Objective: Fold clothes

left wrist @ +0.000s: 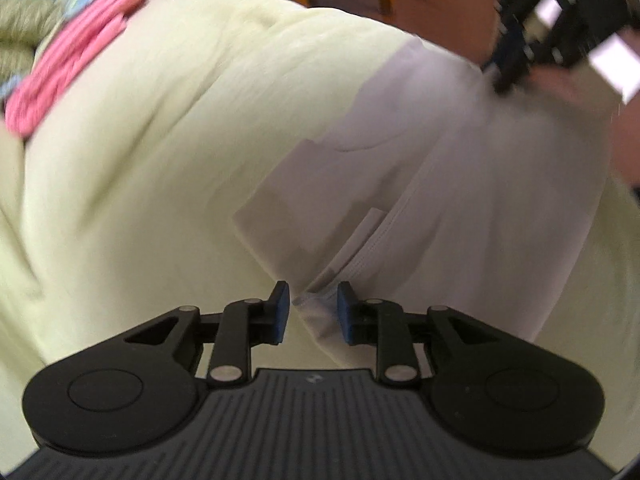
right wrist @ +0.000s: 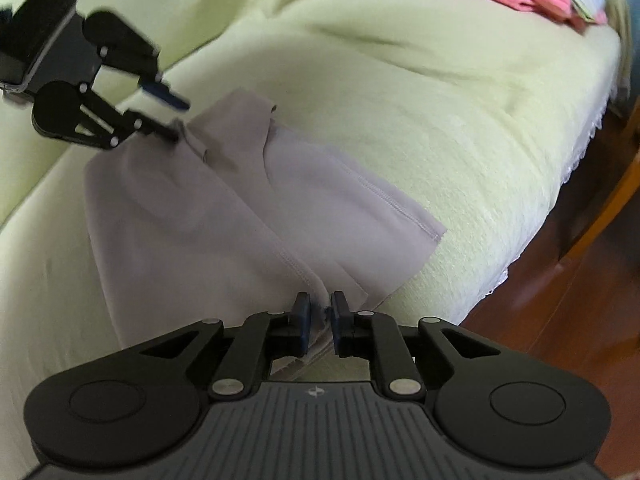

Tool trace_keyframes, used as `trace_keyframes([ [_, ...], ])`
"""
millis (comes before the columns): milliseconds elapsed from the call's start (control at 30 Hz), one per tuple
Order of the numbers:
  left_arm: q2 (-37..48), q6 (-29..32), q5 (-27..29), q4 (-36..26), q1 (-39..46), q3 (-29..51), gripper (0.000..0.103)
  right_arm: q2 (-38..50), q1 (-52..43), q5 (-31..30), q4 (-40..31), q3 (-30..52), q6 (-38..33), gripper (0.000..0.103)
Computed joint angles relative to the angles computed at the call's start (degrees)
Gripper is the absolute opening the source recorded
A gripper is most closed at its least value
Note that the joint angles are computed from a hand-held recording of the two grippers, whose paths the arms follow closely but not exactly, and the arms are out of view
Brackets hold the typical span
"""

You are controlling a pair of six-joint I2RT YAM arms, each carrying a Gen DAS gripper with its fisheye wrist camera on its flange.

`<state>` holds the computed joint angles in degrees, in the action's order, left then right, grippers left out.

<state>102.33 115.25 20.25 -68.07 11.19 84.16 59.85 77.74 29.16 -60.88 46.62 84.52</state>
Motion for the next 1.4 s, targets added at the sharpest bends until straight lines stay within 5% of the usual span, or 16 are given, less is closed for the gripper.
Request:
trace_keyframes([
  [233, 6.41, -6.02, -2.01, -6.07, 0.06, 8.11, 0.022, -0.12, 1.41, 1.24, -0.25, -0.84, 3.16, 0.024],
  [333, 10.67, -9.62, -2.37, -10.88, 0.35, 14.62, 0.013, -0.50, -0.16, 1.17, 1.11, -1.52, -0.51, 0.005],
  [467, 15.19, -13.67, -2.28, -16.57, 0.66, 21.13, 0.003, 0.39, 2.51, 3.07, -0.94, -1.00, 3.00, 0.004],
  [700, 15.32, -13.27, 6.06, -20.56, 2.50, 26.26, 0.002, 2.14, 7.31, 8.77, -12.11, 3.87, 12.73, 0.001],
  [833, 12.53, -15.09, 8.23, -14.21, 1.28, 21.10, 0.002, 0.22, 4.95, 9.84, -14.06, 3.20, 13.34, 0.001],
  [967, 10.73, -17.11, 8.50, -6.72, -0.30, 15.01, 0.002, -2.86, -1.88, 8.10, -10.41, 0.39, 5.43, 0.001],
  [1400, 8.00, -22.04, 10.65, 3.18, -2.48, 6.32, 0.003, -3.53, -7.36, 5.67, -7.76, -3.00, 2.82, 0.000],
])
